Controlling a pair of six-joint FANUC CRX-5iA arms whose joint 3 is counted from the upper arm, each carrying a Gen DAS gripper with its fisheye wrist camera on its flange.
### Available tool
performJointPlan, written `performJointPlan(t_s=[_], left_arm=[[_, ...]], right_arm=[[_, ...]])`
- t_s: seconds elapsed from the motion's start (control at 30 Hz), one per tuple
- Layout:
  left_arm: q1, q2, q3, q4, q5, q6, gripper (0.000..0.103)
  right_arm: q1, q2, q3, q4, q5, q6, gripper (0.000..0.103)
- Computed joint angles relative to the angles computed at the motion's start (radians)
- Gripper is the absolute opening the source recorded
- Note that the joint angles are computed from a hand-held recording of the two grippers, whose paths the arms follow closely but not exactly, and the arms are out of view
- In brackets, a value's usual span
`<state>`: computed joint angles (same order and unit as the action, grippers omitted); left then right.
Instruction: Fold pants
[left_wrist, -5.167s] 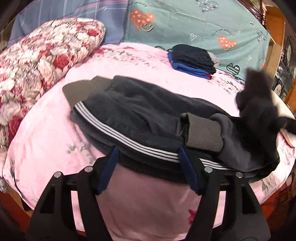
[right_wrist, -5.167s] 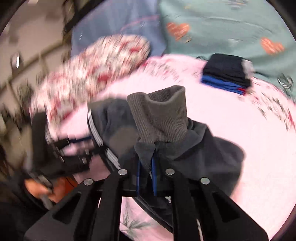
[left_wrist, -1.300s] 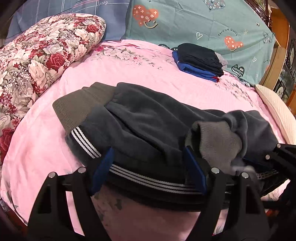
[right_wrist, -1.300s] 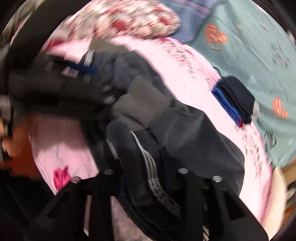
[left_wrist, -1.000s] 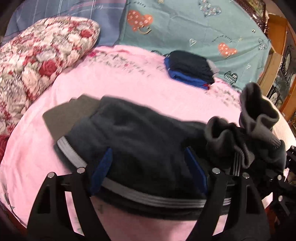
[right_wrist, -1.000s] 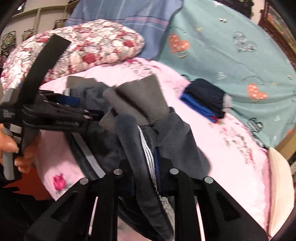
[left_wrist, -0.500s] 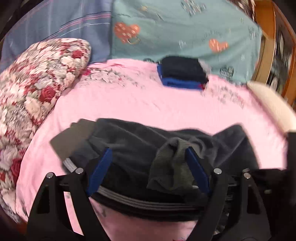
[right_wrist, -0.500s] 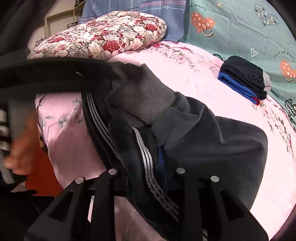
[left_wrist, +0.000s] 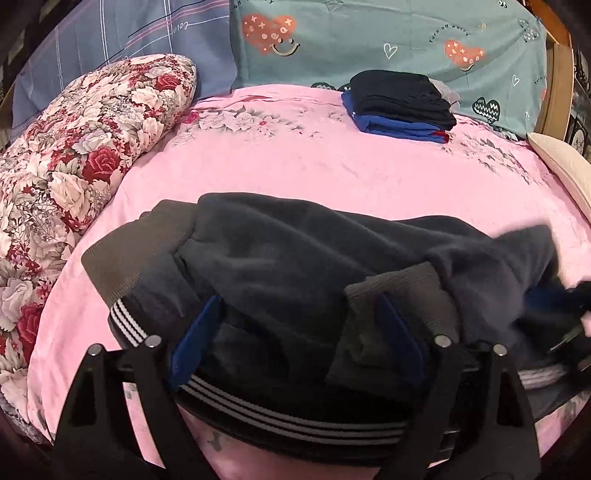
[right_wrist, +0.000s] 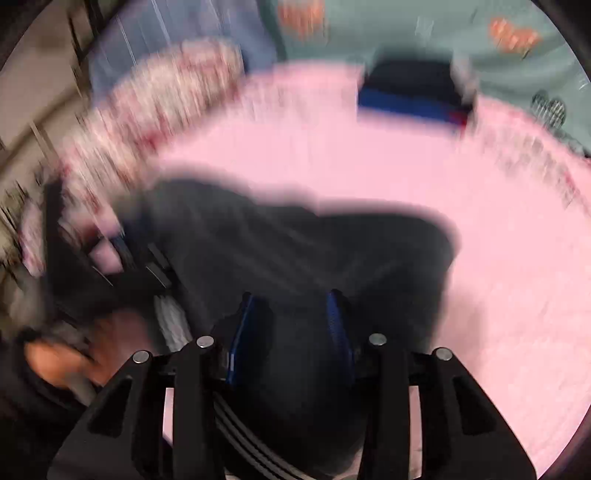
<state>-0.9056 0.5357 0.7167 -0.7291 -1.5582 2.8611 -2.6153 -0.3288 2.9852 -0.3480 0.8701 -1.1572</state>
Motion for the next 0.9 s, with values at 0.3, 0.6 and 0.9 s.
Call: performJointPlan(t_s=[0.3, 0.6, 0.9], left_arm=[[-0.014, -0.006, 0.001, -0.029, -0.006, 0.032, 0.090], [-0.039, 0.034, 0.086, -0.053, -0.076, 0.016, 0.086], [-0.019, 0.282, 0.521, -0.070, -0.135, -0.172, 0.086]], right_arm=[[-0.099, 0.199, 0.258, -0.228, -0.219, 0.072, 0.097], [-0.133, -0.071, 0.092, -0.472, 0.077, 0.184, 0.044], [-0.194, 0.034, 0.068, -0.503, -0.008, 0.348, 0.031]])
